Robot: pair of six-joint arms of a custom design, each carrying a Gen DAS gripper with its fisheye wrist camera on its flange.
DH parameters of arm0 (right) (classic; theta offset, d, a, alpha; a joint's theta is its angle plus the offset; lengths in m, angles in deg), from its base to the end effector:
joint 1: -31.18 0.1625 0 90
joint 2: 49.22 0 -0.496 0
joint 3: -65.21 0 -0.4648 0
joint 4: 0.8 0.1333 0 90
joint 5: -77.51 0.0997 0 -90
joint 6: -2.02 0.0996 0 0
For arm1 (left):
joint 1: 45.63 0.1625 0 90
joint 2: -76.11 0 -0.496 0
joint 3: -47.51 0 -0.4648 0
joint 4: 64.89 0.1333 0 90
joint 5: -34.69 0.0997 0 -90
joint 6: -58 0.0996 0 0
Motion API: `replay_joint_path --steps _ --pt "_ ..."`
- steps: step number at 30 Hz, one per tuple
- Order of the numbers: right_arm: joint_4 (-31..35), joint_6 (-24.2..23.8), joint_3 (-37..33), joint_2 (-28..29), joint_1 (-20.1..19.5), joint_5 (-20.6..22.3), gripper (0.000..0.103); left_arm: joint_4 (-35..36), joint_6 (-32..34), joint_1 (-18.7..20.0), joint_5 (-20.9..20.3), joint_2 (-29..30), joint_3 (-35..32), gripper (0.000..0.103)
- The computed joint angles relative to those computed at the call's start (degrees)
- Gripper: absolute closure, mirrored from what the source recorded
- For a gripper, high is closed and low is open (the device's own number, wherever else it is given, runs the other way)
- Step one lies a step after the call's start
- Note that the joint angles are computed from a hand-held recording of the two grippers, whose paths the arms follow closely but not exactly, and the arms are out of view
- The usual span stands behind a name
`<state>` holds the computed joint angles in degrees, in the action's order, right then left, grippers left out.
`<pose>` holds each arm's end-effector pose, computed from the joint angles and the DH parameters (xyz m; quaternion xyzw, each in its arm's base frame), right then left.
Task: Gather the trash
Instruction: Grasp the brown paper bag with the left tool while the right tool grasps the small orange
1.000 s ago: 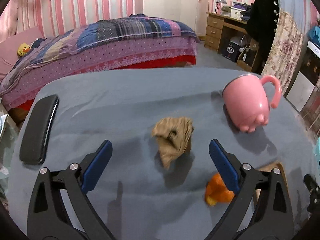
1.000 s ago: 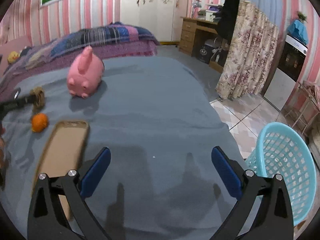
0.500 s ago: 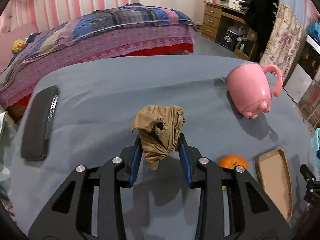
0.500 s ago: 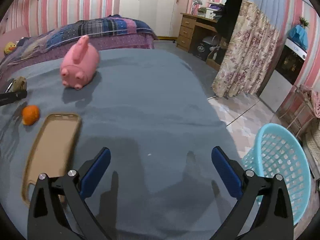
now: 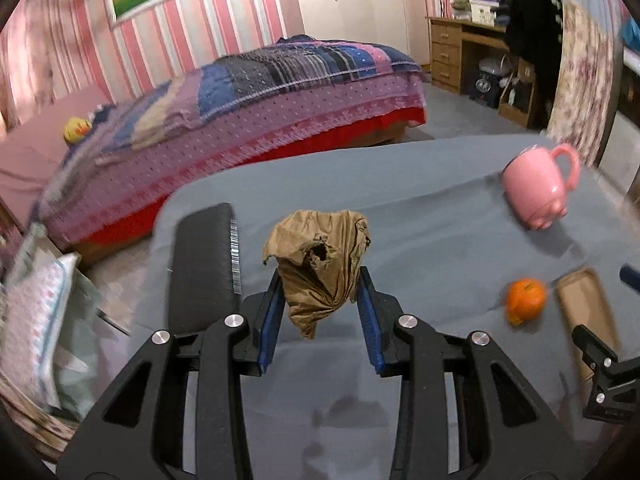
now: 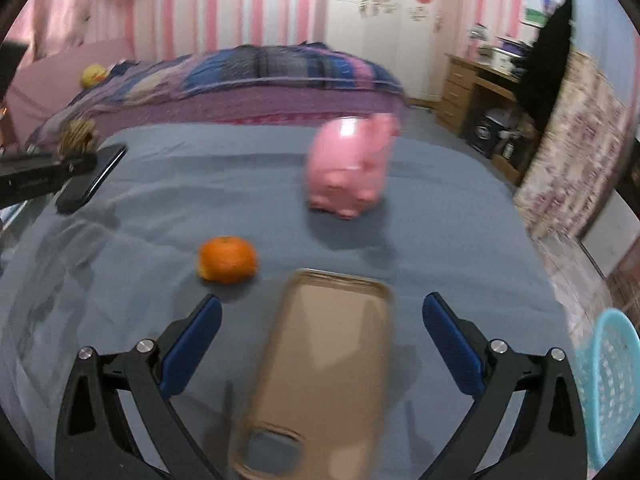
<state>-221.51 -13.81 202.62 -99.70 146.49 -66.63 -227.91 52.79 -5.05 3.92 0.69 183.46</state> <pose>0.2411 -0.3869 0.1078 0.1315 -0.8332 0.3657 0.3934 -0.2084 -0.4667 0.2097 0.2754 0.8209 -0.3094 0.3931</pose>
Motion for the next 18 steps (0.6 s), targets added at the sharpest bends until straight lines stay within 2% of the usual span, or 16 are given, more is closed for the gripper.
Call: replay_joint_path --steps 2,5,7,9,10,11,13,14,16,18 --pt "3.9 1.2 -1.6 0.5 -0.5 1.8 0.018 0.4 0.8 0.5 0.6 -0.5 -0.2 0.069" --pt "8.3 4.1 -2.7 0.4 -1.0 4.5 0.033 0.1 0.7 1.5 -0.6 -1.5 -0.3 0.069" --pt "9.4 3.9 -3.8 0.9 -1.1 5.1 0.037 0.7 0.1 1.9 -0.6 -1.8 -0.6 0.069" --pt "10.2 3.4 -4.5 1.6 -1.3 5.4 0.046 1.6 -0.8 2.4 -0.9 -2.1 -1.0 0.069" --pt "11.6 3.5 -4.8 1.5 -1.5 6.0 0.054 2.1 -1.4 2.6 -1.4 -2.2 -1.2 0.069" --pt "11.9 3.4 -4.9 1.6 -1.5 6.0 0.062 2.1 -1.5 2.7 -1.5 -2.2 -1.2 0.069" --pt "10.8 2.5 -5.1 2.1 -1.3 6.1 0.067 2.0 -1.2 2.7 -1.6 -2.0 -1.1 0.069" --pt "10.5 2.5 -5.0 2.2 -1.3 6.6 0.074 2.0 -1.1 2.6 -1.5 -1.9 -1.0 0.069" --pt "8.6 1.5 -4.7 2.3 -0.9 6.5 0.078 2.0 -0.7 2.3 -1.1 -1.6 -1.0 0.069" --pt "6.0 0.2 -4.1 2.1 -0.4 5.7 0.079 2.2 -0.6 2.1 -1.1 -1.5 -1.0 0.069"
